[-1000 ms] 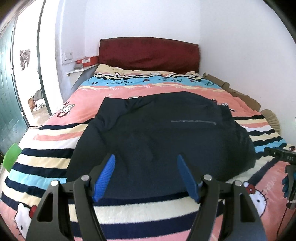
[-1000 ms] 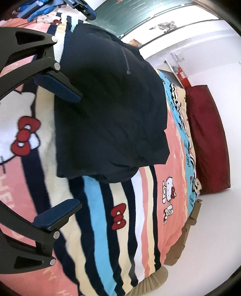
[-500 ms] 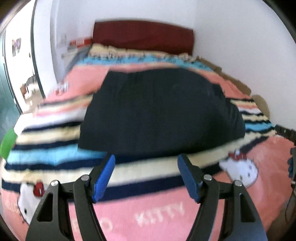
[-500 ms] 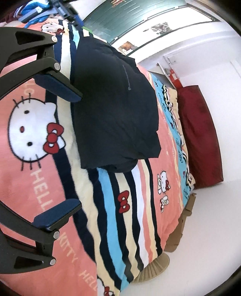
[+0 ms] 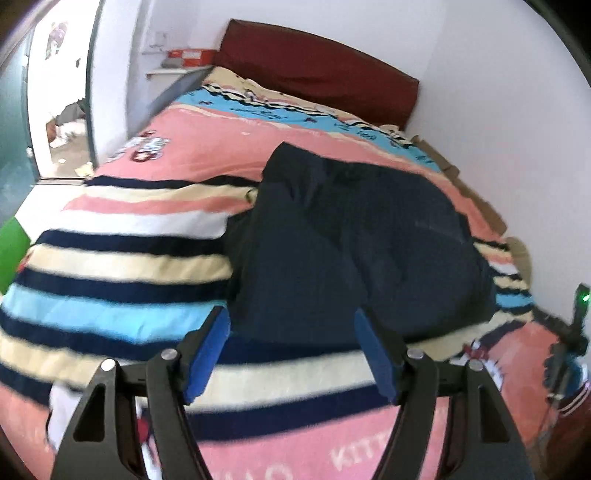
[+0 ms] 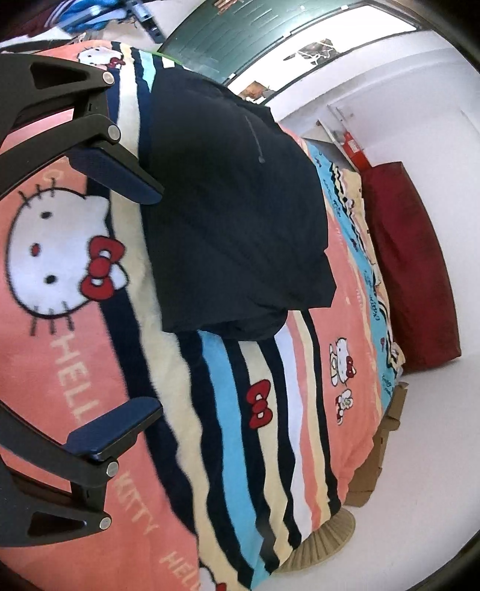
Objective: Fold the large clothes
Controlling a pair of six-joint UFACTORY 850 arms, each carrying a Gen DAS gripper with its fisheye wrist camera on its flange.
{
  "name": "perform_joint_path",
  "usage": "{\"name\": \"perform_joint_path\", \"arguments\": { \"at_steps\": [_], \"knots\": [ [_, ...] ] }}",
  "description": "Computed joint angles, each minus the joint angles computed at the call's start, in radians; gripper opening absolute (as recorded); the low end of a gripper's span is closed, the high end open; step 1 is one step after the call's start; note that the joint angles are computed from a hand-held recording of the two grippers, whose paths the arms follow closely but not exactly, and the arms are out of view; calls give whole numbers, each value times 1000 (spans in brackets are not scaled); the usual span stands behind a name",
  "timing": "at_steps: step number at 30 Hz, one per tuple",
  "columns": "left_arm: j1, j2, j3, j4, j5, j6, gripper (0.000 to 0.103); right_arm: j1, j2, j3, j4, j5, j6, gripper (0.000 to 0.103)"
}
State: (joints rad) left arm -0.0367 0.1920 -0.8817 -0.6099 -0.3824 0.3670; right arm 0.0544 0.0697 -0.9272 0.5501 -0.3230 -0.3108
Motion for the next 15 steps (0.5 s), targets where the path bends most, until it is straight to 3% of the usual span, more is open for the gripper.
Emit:
{"name": "perform_joint_path", "arguments": {
  "at_steps": [5,10,15],
  "knots": [
    [43,-210,-174,-92,-64,80,70,-20,-135,-113,18,-29,-3,103],
    [55,-387,-326,20,-117,-7,70,-51,-280,-241,123,-91,-87,103],
    [93,-494,-408,-145,-221,127,70,-82,-417,-362,251,-187,-173,103]
  ]
}}
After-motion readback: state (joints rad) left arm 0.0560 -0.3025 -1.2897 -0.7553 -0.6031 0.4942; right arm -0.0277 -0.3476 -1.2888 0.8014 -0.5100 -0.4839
